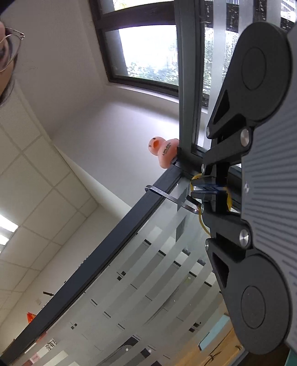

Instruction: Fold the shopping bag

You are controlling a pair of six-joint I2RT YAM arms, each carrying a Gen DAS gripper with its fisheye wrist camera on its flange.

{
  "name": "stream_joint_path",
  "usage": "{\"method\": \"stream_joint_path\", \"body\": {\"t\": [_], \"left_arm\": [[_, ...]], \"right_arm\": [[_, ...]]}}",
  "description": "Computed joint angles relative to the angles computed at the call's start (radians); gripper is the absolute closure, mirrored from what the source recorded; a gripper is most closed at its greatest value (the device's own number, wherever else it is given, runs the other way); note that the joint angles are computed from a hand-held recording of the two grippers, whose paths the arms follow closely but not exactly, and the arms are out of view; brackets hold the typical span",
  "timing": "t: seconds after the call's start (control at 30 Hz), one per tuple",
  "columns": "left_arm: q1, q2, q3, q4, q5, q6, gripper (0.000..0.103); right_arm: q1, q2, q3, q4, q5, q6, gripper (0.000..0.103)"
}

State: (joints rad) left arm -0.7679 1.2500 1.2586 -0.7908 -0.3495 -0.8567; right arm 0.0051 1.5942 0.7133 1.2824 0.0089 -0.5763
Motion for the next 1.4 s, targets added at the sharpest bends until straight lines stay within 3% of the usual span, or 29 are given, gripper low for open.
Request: {"method": "stream_joint_path", "body": {"t": [0.1,0.23,0.43,0.53,0.83,0.93,1.03,1.07,1.1,1.13,1.17,1.2,1.4], "left_arm": [[0.006,-0.001,-0.002,0.002,0.000,0.005,0.053],[0.006,-0.006,-0.005,0.003,-0.006,0.001,0.053],[0.009,-0.002,-0.005,0.010,-0.002,0.003,0.053],[0.003,-0.005,0.000,0.004,-0.015,0.002,0.053],[-0.003,-0.013,0.002,-0.008,-0.027,-0.004,0.053],[-0.004,-0.016,0.000,-0.007,-0.026,-0.006,0.053],[-0.008,-0.021,-0.001,-0.007,-0.032,-0.008,0.053],[-0.009,-0.023,-0.001,-0.007,-0.034,-0.008,0.053],[-0.011,-0.025,0.000,-0.007,-0.036,-0.009,0.053],[-0.013,-0.027,0.000,-0.009,-0.038,-0.009,0.053],[-0.014,-0.031,0.000,-0.011,-0.039,-0.009,0.053],[-0.016,-0.034,0.000,-0.013,-0.040,-0.009,0.053],[-0.020,-0.057,-0.002,-0.034,-0.050,-0.015,0.053]], "right_arm": [[0.002,0.032,0.024,0.038,0.024,-0.018,0.102],[-0.004,0.058,0.069,-0.017,0.019,-0.049,0.102],[-0.013,0.068,0.062,0.078,-0.001,0.006,0.102],[-0.019,0.079,0.116,-0.030,-0.032,0.011,0.103],[-0.032,0.156,0.187,0.015,-0.055,0.030,0.098],[-0.042,0.163,0.181,0.054,-0.065,0.071,0.083],[-0.044,0.163,0.158,0.118,-0.052,0.089,0.080],[-0.043,0.158,0.149,0.125,-0.049,0.084,0.073],[-0.042,0.156,0.141,0.138,-0.043,0.075,0.064],[-0.042,0.154,0.130,0.159,-0.039,0.073,0.049],[-0.043,0.154,0.119,0.182,-0.038,0.071,0.025],[-0.045,0.158,0.110,0.213,-0.041,0.072,0.018],[-0.058,0.119,0.092,0.171,-0.072,0.083,0.019]]}}
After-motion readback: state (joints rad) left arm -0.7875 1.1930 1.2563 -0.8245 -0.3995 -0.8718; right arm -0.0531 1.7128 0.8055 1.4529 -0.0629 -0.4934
